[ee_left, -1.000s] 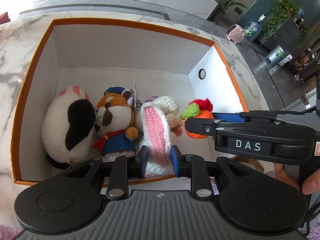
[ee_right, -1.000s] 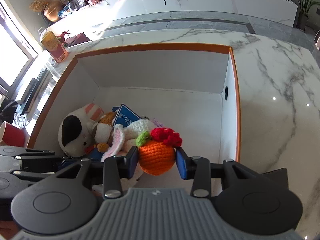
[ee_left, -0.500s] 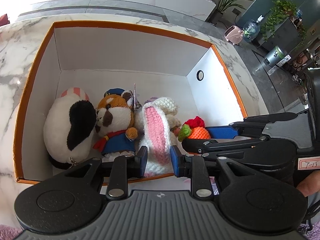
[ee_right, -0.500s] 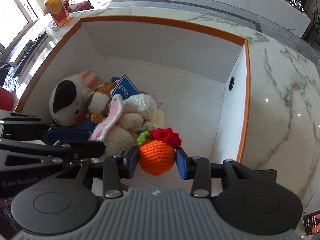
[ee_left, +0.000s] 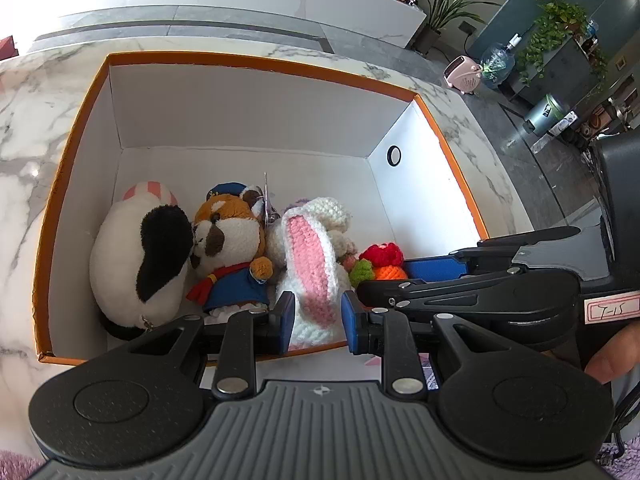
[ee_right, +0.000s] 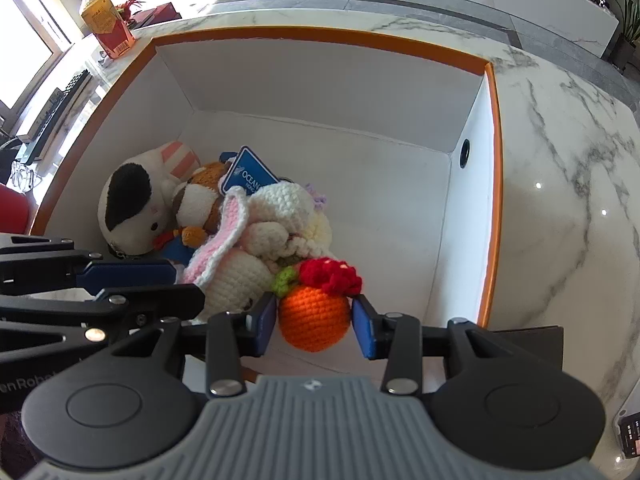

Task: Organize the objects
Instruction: 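Lower bunny and fruit into the box and open both tools, then move both tools out of the box toward the pink wallet and Vaseline tube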

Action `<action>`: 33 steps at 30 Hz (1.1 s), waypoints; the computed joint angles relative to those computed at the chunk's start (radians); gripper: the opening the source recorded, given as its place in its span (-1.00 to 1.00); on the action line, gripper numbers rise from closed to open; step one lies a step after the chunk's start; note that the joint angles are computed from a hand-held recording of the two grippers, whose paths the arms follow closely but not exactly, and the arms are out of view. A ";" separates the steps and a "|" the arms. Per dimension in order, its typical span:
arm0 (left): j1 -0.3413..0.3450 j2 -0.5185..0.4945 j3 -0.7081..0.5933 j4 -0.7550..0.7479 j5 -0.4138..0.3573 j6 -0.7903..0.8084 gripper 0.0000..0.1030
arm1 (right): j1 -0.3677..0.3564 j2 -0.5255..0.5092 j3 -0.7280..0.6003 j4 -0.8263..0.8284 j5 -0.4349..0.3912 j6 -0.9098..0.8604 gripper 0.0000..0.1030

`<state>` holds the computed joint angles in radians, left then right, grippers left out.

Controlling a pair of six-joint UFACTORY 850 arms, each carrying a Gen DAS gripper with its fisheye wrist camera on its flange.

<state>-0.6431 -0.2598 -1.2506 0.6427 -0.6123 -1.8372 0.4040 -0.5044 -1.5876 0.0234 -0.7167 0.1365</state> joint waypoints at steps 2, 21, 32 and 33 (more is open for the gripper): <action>-0.001 0.000 -0.001 0.001 -0.003 0.000 -0.44 | -0.003 0.001 0.001 0.020 0.002 -0.010 -0.11; -0.046 0.011 -0.023 0.117 -0.036 -0.045 -0.44 | -0.001 0.111 0.102 -0.009 0.106 0.044 0.24; -0.107 -0.008 -0.067 0.230 -0.037 -0.073 -0.34 | -0.036 0.306 0.293 0.027 0.255 0.075 0.21; -0.109 -0.012 -0.070 0.232 -0.029 -0.064 -0.33 | -0.040 0.326 0.315 0.038 0.268 0.074 0.21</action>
<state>-0.7526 -0.2715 -1.3205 0.8749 -0.6415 -1.9016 0.3639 -0.1787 -1.2723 0.0614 -0.4485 0.2109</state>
